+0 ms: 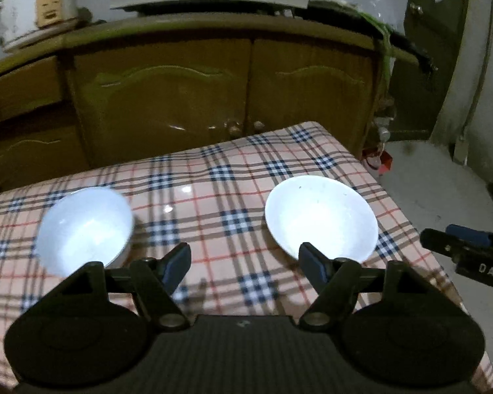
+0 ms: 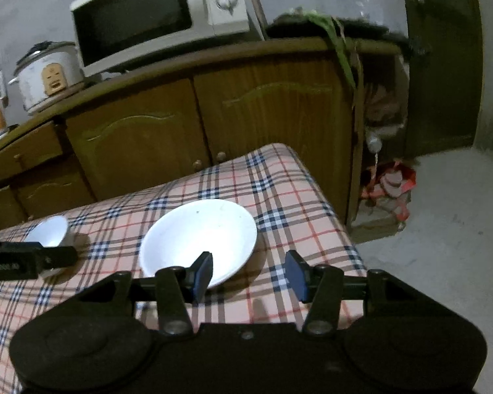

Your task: Organize plates and bowls

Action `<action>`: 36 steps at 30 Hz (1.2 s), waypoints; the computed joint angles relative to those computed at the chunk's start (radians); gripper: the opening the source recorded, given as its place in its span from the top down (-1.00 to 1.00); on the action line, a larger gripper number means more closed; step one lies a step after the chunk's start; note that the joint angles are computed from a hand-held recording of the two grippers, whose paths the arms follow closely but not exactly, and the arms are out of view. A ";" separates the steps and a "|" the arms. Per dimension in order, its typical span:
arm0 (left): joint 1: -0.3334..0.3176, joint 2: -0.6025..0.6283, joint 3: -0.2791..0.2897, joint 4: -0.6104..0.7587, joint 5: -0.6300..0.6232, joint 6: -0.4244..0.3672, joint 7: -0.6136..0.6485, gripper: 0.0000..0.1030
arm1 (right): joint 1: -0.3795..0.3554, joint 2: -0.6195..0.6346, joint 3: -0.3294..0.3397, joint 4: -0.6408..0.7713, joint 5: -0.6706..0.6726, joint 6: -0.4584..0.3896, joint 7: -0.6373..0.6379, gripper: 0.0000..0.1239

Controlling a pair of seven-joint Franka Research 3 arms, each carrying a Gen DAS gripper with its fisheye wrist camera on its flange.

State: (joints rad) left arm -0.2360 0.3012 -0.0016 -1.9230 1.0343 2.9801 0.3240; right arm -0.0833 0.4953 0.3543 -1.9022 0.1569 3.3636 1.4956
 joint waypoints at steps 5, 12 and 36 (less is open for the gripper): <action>0.047 0.131 -0.058 0.120 -0.204 -0.006 0.193 -0.45 | 0.059 0.119 -0.057 0.178 0.038 -0.097 -0.022 0.03; 0.055 0.278 -0.090 0.272 -0.407 -0.052 0.381 -0.39 | 0.120 0.255 -0.106 0.372 0.127 -0.198 -0.068 0.03; -0.071 0.104 0.054 0.065 -0.539 0.071 0.413 0.68 | -0.024 0.145 0.149 0.212 0.286 -0.091 -0.305 0.62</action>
State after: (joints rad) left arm -0.3075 0.4048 0.0521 -1.8581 0.4957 3.0512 0.7368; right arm -0.1076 0.6401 0.5028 -1.6905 0.4431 3.2730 1.1902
